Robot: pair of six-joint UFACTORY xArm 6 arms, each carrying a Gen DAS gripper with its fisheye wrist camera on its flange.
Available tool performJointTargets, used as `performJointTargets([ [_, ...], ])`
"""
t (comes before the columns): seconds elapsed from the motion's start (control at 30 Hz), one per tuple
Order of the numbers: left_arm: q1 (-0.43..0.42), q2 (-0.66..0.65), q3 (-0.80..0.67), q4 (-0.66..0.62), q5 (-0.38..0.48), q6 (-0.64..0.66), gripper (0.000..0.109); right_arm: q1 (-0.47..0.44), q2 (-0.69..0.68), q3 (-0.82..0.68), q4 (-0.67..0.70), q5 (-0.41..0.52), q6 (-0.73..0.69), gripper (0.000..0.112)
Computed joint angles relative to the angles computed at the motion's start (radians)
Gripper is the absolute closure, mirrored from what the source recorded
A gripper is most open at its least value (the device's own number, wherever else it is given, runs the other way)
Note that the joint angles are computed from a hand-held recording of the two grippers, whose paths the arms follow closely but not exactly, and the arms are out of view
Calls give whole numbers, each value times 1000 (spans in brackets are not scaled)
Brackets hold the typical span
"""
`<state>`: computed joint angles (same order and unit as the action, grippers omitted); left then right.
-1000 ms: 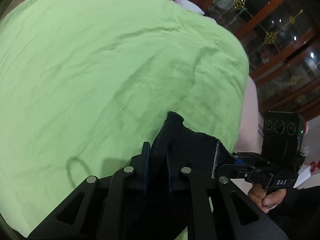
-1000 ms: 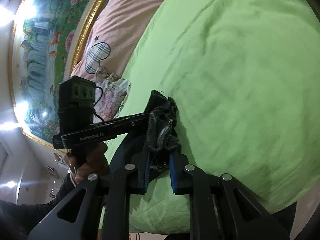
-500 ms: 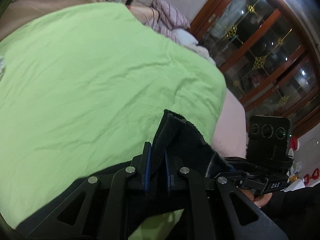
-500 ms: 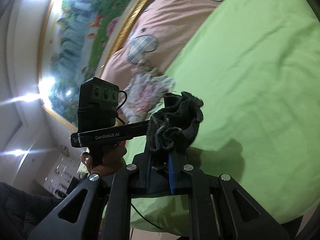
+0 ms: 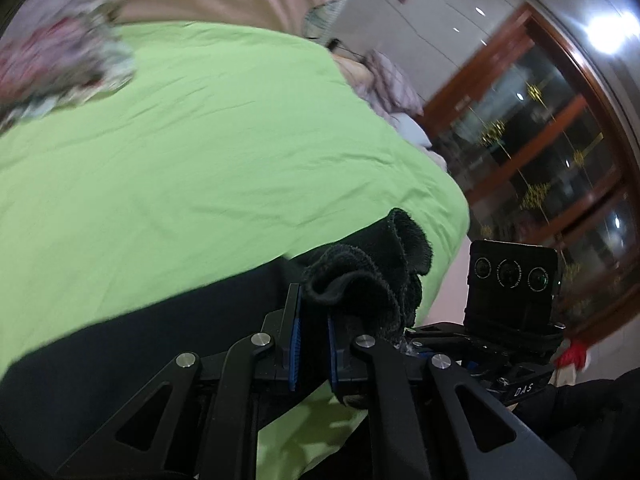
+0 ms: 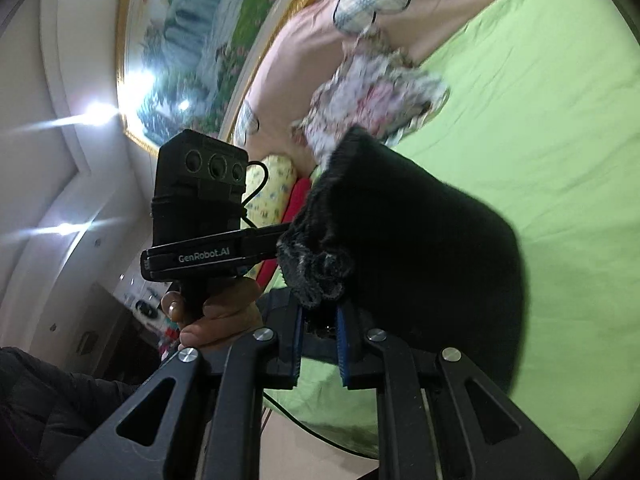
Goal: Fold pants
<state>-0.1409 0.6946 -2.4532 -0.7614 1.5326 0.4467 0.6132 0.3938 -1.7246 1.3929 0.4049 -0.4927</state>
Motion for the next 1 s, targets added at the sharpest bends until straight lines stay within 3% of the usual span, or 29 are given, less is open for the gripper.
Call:
performJointTargets([
  [0.2, 41, -132, 311, 2, -125, 32, 101, -2, 111, -98, -136, 91, 127, 97],
  [0.67, 81, -227, 593, -2, -280, -13, 100, -6, 237, -234, -438, 188, 396, 96],
  [0.73, 86, -250, 634, -7, -310, -24, 98, -4, 241, -249, -483, 202, 433, 93],
  [0.9, 111, -311, 723, -17, -377, -57, 96, 7, 221, -239, -437, 195, 383, 61],
  [1.0, 135, -358, 784, -28, -412, -76, 95, 12, 220, -247, -478, 190, 412, 60],
])
